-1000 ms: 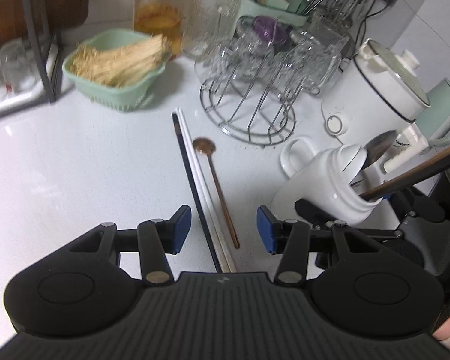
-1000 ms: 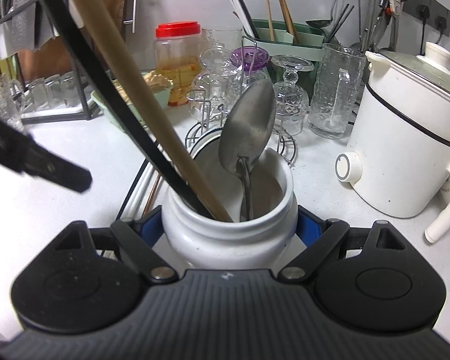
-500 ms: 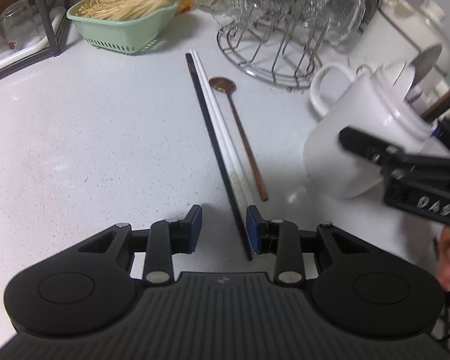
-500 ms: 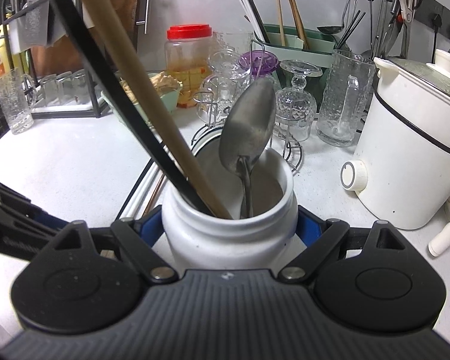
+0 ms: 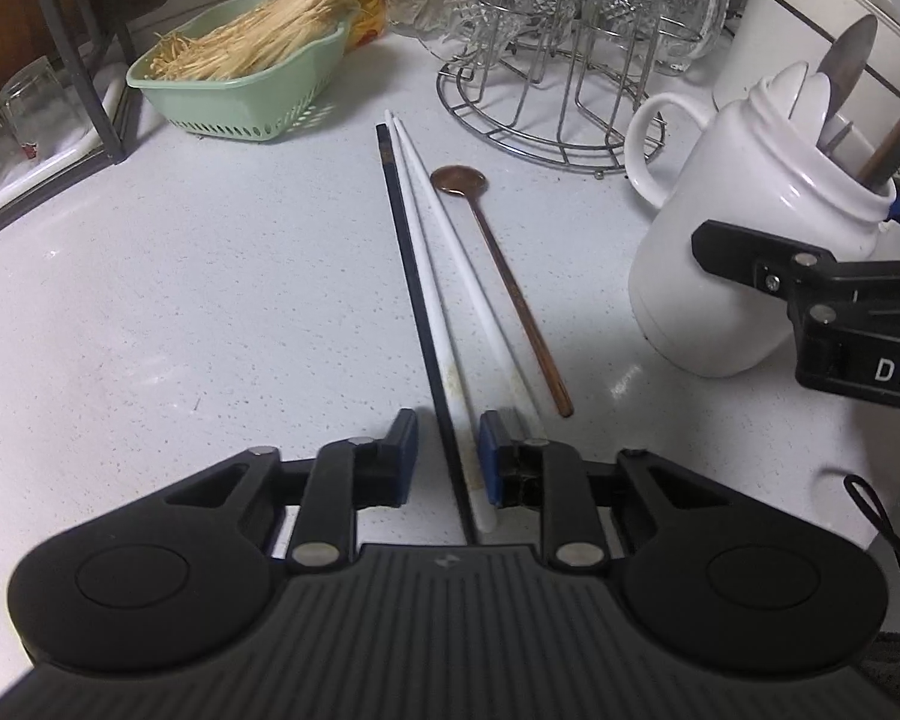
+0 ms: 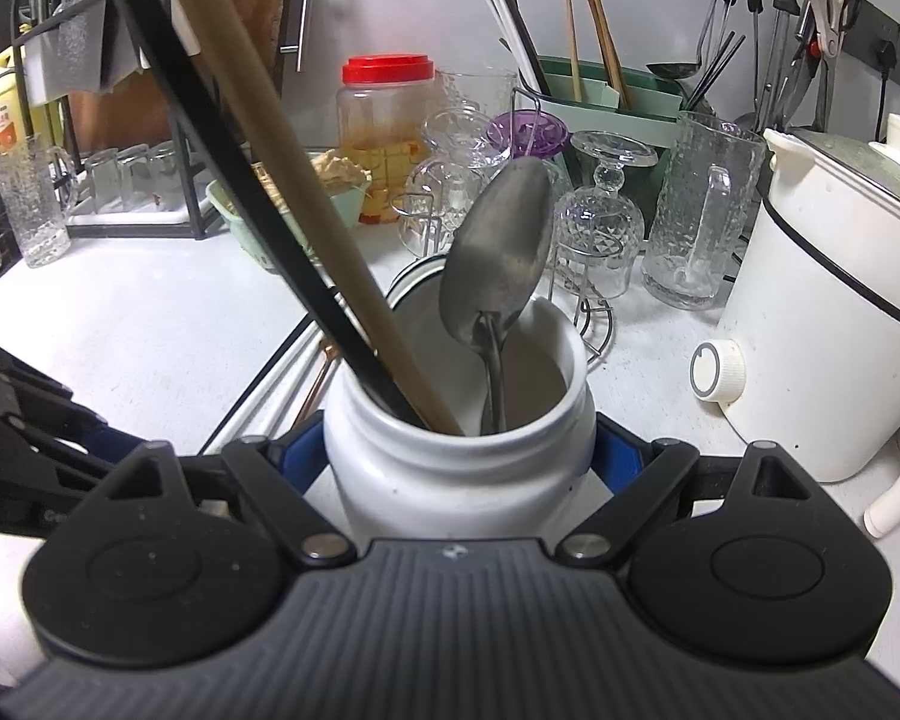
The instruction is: Organize utensils
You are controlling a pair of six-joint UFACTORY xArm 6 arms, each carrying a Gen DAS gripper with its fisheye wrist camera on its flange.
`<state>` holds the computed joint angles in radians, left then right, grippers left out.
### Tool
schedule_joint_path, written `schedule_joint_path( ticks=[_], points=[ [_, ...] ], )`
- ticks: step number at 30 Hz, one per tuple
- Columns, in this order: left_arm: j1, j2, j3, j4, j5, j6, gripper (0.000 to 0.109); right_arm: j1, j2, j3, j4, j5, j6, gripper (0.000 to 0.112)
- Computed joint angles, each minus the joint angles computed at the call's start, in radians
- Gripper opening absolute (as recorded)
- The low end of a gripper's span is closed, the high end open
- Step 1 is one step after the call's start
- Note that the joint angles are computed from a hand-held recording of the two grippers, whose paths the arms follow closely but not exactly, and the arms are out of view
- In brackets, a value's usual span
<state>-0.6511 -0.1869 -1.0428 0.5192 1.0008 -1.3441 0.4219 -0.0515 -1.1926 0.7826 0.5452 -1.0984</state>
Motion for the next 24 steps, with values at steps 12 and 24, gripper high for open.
schedule_joint_path(
  ticks=[12,24],
  points=[
    [-0.006,-0.019,0.011,-0.030,-0.016,0.015,0.010,0.004,0.003,-0.001,0.008,-0.004,-0.009,0.091],
    [-0.061,-0.062,0.037,-0.113,-0.013,0.042,0.007,0.000,0.005,-0.003,0.033,0.001,-0.037,0.091]
  ],
)
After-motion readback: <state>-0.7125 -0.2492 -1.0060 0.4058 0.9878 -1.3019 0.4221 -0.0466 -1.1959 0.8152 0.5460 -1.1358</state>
